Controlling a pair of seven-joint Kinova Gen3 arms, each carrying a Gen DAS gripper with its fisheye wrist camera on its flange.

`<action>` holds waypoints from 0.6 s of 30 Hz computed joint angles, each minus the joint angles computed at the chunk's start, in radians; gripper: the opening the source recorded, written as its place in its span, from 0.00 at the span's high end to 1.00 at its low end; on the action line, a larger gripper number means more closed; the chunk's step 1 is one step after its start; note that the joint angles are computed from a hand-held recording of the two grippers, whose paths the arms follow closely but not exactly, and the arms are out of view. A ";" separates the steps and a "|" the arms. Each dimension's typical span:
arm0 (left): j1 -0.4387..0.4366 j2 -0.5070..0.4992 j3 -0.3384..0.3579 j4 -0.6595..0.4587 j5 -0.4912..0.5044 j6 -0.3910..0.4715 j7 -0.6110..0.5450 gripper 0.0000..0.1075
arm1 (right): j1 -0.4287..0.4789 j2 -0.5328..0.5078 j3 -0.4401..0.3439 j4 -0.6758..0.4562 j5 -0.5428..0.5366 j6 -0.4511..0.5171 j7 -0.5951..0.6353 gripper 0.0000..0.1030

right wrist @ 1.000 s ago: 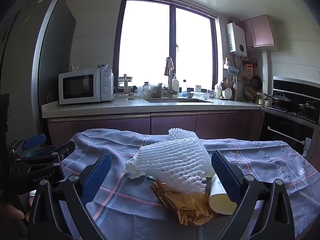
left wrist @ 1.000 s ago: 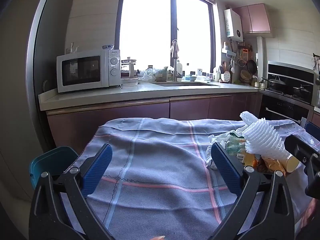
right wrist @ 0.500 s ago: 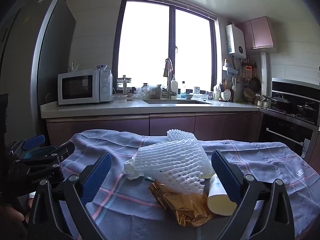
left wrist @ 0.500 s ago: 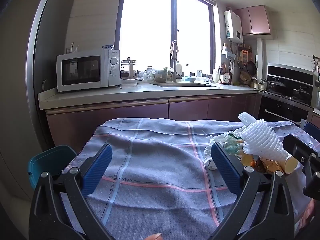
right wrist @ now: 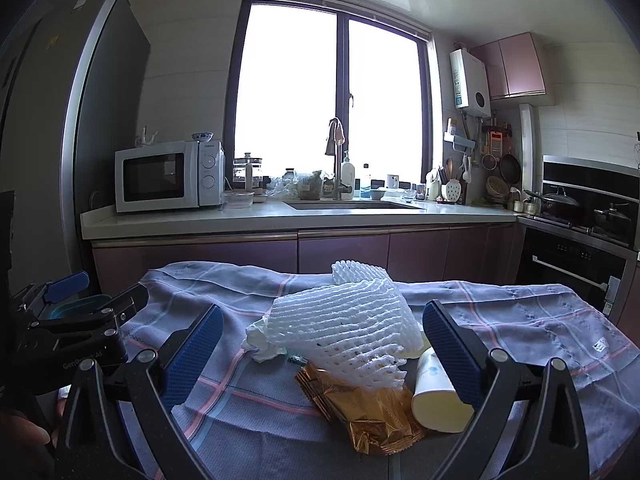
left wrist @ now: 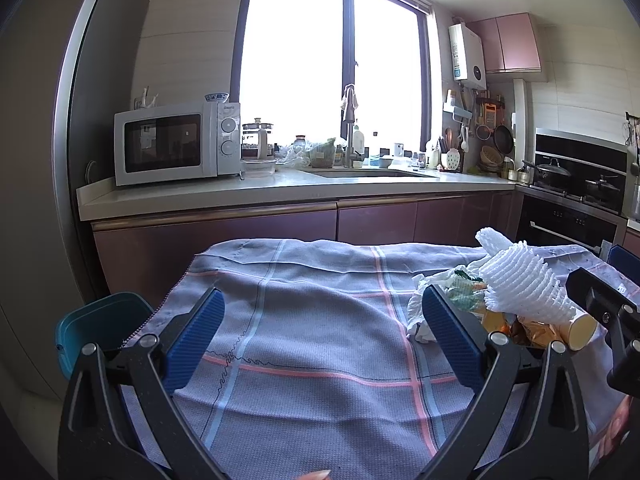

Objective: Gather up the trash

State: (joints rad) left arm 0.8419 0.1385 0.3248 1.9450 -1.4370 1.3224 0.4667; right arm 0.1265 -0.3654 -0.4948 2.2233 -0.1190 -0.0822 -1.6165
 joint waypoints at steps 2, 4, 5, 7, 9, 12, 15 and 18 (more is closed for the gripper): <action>0.002 0.001 0.001 -0.001 -0.001 0.003 0.003 0.09 | -0.010 0.003 0.009 0.001 0.001 -0.004 0.000 0.06; 0.002 0.001 0.000 -0.001 -0.003 0.003 0.002 0.09 | -0.008 0.004 0.008 -0.002 -0.001 0.000 0.001 0.06; 0.003 0.003 0.000 -0.003 -0.003 0.005 0.002 0.09 | -0.014 0.005 0.014 -0.002 -0.001 -0.001 0.000 0.06; 0.004 0.002 0.000 -0.001 -0.005 0.009 0.005 0.09 | -0.014 0.006 0.014 -0.003 -0.002 -0.001 0.000 0.06; 0.007 0.005 0.001 -0.001 -0.010 0.018 0.009 0.09 | -0.016 0.005 0.017 -0.003 -0.002 -0.003 0.000 0.06; 0.010 0.004 0.001 0.002 -0.017 0.021 0.016 0.09 | -0.018 0.006 0.021 -0.001 -0.004 -0.006 -0.001 0.06; 0.009 0.004 0.001 0.005 -0.019 0.023 0.019 0.09 | -0.018 0.005 0.022 0.000 -0.006 -0.006 0.000 0.06; 0.013 0.008 0.002 0.004 -0.023 0.032 0.022 0.09 | -0.028 0.004 0.032 0.005 -0.006 -0.012 -0.001 0.06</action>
State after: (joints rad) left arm 0.8545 0.1465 0.3270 1.9492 -1.4599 1.3548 0.4889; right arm 0.0990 -0.3616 -0.4629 2.2284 -0.1253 -0.0943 -1.6171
